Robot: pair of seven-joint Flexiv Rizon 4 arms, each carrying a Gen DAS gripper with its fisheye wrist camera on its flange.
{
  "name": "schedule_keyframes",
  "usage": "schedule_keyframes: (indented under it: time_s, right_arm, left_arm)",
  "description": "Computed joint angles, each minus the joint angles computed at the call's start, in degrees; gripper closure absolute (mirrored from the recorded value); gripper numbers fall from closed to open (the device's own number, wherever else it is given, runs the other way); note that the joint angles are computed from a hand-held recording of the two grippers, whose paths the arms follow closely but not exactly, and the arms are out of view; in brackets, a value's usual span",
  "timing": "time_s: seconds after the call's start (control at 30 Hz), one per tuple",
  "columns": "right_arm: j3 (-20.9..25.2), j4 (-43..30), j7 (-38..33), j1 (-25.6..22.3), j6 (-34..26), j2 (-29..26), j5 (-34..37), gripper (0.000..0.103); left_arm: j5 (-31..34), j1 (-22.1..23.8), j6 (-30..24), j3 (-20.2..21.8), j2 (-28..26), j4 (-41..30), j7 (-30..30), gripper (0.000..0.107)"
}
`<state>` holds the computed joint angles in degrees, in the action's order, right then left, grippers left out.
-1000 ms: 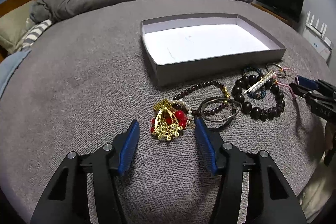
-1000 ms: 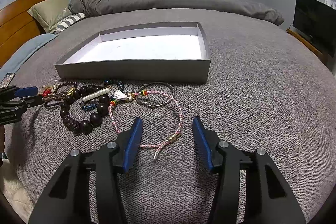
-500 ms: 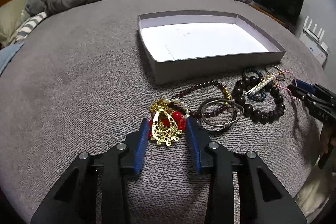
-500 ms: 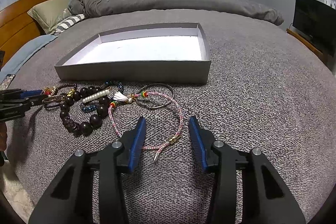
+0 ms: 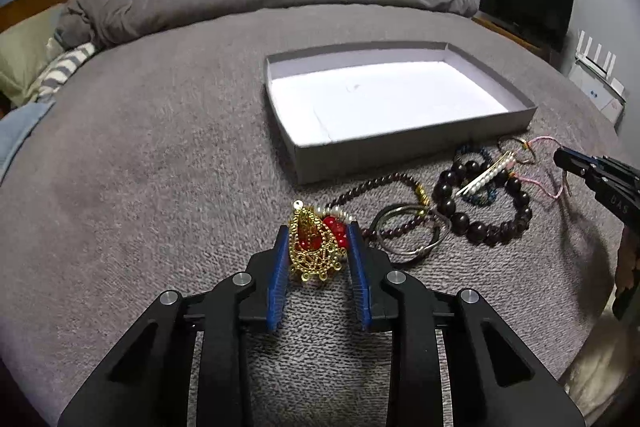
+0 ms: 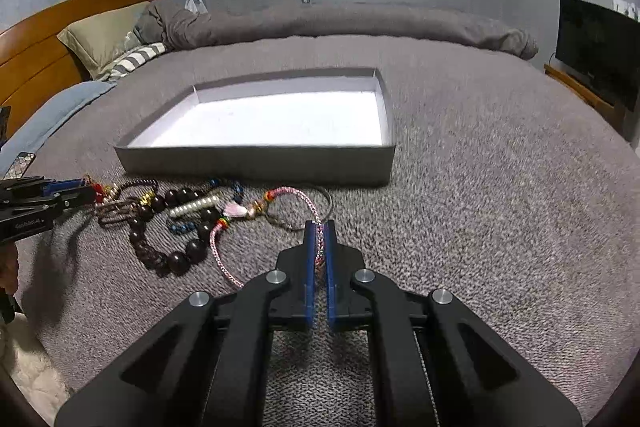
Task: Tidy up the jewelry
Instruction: 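Carry both items into the box tray and open both tools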
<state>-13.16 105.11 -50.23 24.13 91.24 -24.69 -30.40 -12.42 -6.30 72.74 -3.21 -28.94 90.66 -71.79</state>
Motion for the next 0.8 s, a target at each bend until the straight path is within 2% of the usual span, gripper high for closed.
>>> schedule_keyframes:
  time_s: [0.1, 0.2, 0.3, 0.53, 0.63, 0.7, 0.8]
  right_arm:
    - [-4.77, 0.25, 1.49, 3.42, 1.85, 0.26, -1.59, 0.099]
    - [-5.3, -1.03, 1.58, 3.77, 2.11, 0.26, -1.13, 0.099]
    - [-8.27, -1.83, 2.29, 5.94, 2.91, 0.23, -1.53, 0.099]
    - [-9.22, -5.86, 2.11, 5.92, 2.72, -0.75, -0.96, 0.101]
    - [-11.22, -7.94, 2.56, 6.95, 2.92, -1.77, -1.02, 0.101]
    - [-8.59, -10.24, 1.67, 4.86, 2.0, -2.5, -0.21, 0.101]
    - [-9.37, -13.09, 2.42, 4.97, 2.16, -3.63, -0.1, 0.101]
  left_arm:
    - [0.19, -0.13, 1.38, -0.13, 0.37, 0.15, 0.03, 0.077]
    - [-0.51, 0.22, 1.78, -0.87, 0.67, 0.21, 0.48, 0.077]
    - [-0.15, -0.29, 2.11, -0.29, 0.72, -0.46, -0.04, 0.077]
    - [0.08, -0.7, 1.51, -0.08, 0.45, -3.3, -0.35, 0.077]
    - [0.12, -0.74, 1.18, -0.31, -0.1, -5.17, -0.06, 0.077]
    - [0.08, -0.73, 0.8, -0.37, -0.63, -6.49, -0.03, 0.077]
    - [-0.43, -0.72, -0.25, -0.52, -2.11, -10.25, -0.27, 0.077]
